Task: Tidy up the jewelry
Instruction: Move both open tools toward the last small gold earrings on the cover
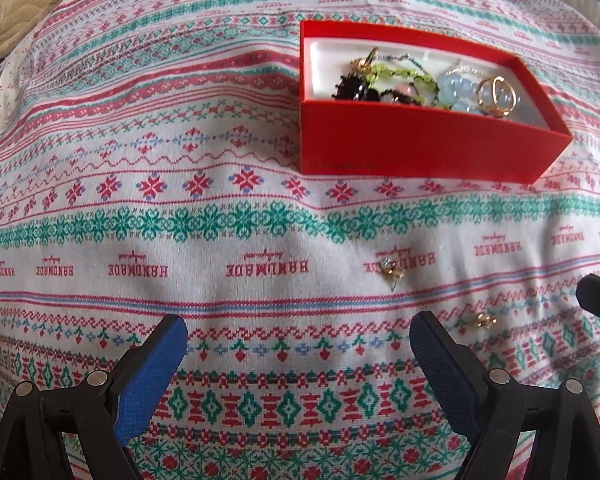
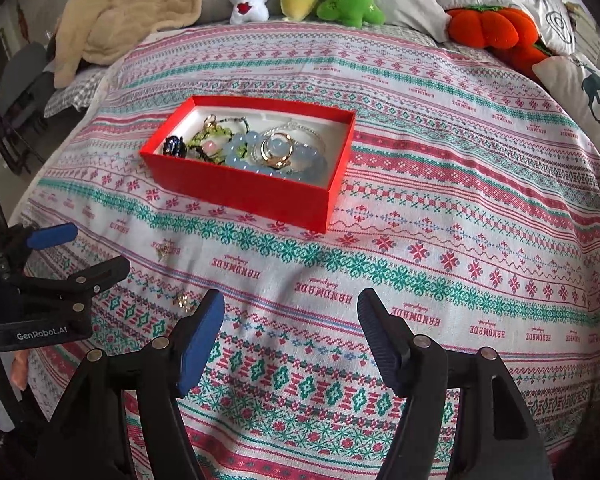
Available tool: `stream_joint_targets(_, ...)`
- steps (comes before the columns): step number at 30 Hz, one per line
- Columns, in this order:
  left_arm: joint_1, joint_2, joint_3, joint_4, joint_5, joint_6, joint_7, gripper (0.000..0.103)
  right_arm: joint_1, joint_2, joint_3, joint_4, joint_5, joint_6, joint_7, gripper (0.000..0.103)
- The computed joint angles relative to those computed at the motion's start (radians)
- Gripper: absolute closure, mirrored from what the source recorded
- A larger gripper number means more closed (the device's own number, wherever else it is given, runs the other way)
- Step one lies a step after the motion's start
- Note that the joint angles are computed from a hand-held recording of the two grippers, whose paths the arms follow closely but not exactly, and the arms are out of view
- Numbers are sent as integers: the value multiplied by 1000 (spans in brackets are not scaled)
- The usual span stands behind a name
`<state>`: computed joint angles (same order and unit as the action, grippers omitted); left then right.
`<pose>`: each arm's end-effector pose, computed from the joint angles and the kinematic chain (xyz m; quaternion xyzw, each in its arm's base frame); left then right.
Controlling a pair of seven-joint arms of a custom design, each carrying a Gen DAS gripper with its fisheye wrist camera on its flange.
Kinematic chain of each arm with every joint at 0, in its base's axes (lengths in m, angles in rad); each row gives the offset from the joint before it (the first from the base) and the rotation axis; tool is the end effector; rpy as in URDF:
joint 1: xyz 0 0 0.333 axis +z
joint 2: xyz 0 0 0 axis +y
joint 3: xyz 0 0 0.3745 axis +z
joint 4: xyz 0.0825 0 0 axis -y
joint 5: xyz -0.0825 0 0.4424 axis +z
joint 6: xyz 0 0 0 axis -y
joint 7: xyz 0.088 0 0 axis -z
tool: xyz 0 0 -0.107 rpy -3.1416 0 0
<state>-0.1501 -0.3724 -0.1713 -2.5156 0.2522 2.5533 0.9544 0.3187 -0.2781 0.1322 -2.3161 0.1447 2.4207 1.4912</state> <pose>0.4543 -0.1584 0.4753 -0.7255 0.6486 -0.1488 0.1757 0.4756 0.2356 0.5224 -0.8290 0.5248 -0.0748 0.1783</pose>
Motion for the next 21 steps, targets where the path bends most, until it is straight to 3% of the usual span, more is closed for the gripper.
stream_joint_targets(8,20,9,-6,-40,21,38,-31,7,19,3,24,-70,-26,81,12,31)
stream_joint_targets(10,47,5,-32,-62,84,74,-81,0,30,6,25,-81,-23,94,2,31)
stream_joint_targets(14,91,-6,-64,-104,192,171,-177,0,31,0,41,-110,-59,149,27,31)
stream_joint_targets(21,74,-11,-47,-110,214,186,-190,0,53,0,49,-127,-54,198,47,31)
